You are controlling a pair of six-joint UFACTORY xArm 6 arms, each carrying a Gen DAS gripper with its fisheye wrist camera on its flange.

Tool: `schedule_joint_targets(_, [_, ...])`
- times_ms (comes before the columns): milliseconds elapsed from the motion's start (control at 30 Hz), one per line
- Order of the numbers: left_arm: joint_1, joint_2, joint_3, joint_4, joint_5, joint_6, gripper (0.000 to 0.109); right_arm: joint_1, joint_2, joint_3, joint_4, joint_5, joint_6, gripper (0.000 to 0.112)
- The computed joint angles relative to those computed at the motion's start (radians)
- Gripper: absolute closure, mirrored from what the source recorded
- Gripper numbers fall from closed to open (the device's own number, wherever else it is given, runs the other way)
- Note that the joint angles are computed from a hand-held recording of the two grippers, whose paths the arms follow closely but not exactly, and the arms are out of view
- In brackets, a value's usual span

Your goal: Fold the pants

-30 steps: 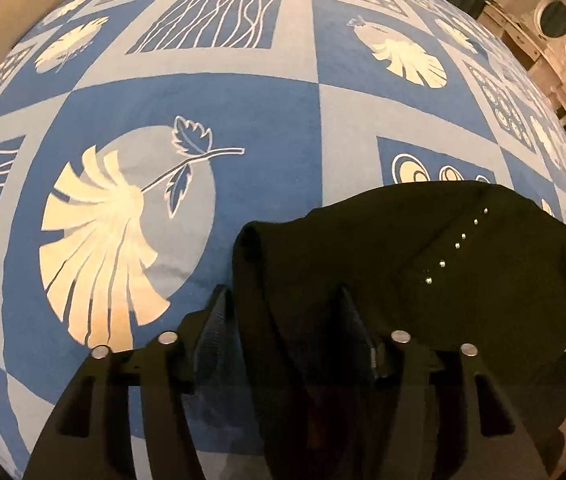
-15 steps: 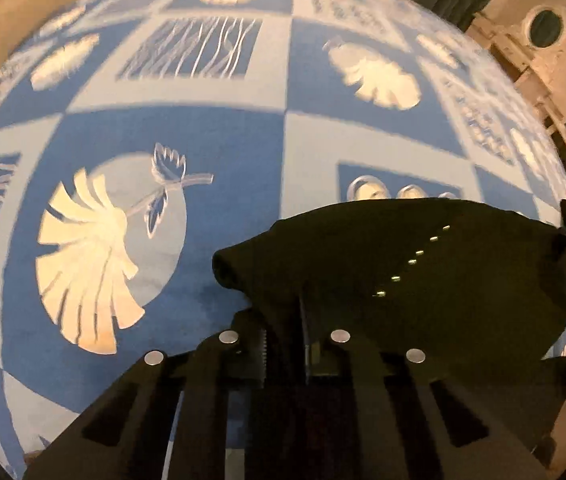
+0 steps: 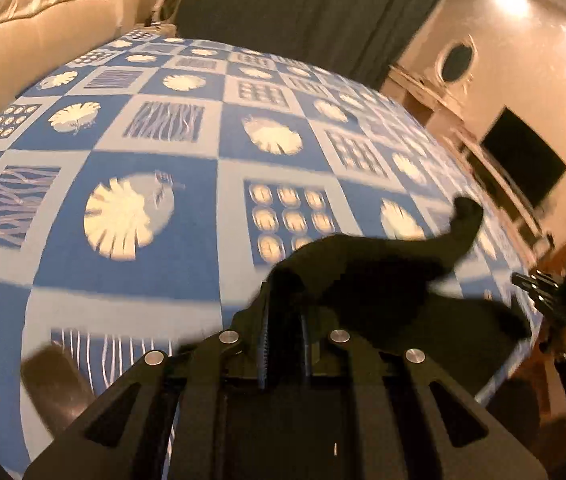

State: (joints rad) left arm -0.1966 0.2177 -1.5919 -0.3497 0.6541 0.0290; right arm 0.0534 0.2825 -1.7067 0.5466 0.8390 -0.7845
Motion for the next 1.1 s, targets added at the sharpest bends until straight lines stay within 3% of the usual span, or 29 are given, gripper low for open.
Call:
schedule_joint_targets(67, [-0.018,-0.07,0.112,0.009,-0.023,-0.01,0.096,-0.017,-0.024,0.045,0.068,0.057,0.061,0.112])
schedule_joint_targets(133, [-0.033,-0.114,0.2,-0.009,-0.033,-0.024,0.096,-0.046,-0.043,0.086,0.229,0.106,0.104,0.105])
schedule_joint_targets(200, [-0.044,-0.158,0.293,-0.031,-0.056,-0.058,0.096,-0.057,-0.041,0.107,0.328,0.101,0.187,0.063])
schedule_joint_targets(300, [-0.047,-0.222,0.428,-0.121,-0.131,-0.108,0.096,-0.062,0.003,0.081,0.439,0.074,0.299,0.054])
schedule_joint_targets(433, [-0.04,-0.243,0.482,-0.135,-0.169,-0.173,0.096,-0.043,0.16,-0.095,0.508,0.06,0.454,0.053])
schedule_joint_targets(600, [-0.059,-0.298,0.552,-0.288,-0.27,-0.212,0.095,-0.007,0.381,-0.373,0.373,0.006,0.689,0.053])
schedule_joint_targets(667, [-0.074,-0.317,0.578,-0.296,-0.289,-0.264,0.082,-0.006,0.43,-0.418,0.382,0.006,0.739,0.053])
schedule_joint_targets(733, [-0.09,-0.324,0.596,-0.268,-0.302,-0.343,0.061,-0.005,0.495,-0.486,0.369,0.003,0.82,0.053])
schedule_joint_targets(800, [-0.106,-0.323,0.612,-0.258,-0.321,-0.424,0.055,-0.005,0.532,-0.516,0.384,-0.009,0.863,0.054])
schedule_joint_targets(933, [-0.122,-0.29,0.601,-0.289,-0.338,-0.49,0.055,0.001,0.605,-0.614,0.355,0.002,0.921,0.063])
schedule_joint_targets(1033, [-0.115,-0.258,0.575,-0.238,-0.366,-0.562,0.055,-0.001,0.599,-0.603,0.369,0.001,0.929,0.063])
schedule_joint_targets(1100, [-0.117,-0.243,0.561,-0.277,-0.394,-0.564,0.055,-0.003,0.573,-0.563,0.392,-0.007,0.909,0.062])
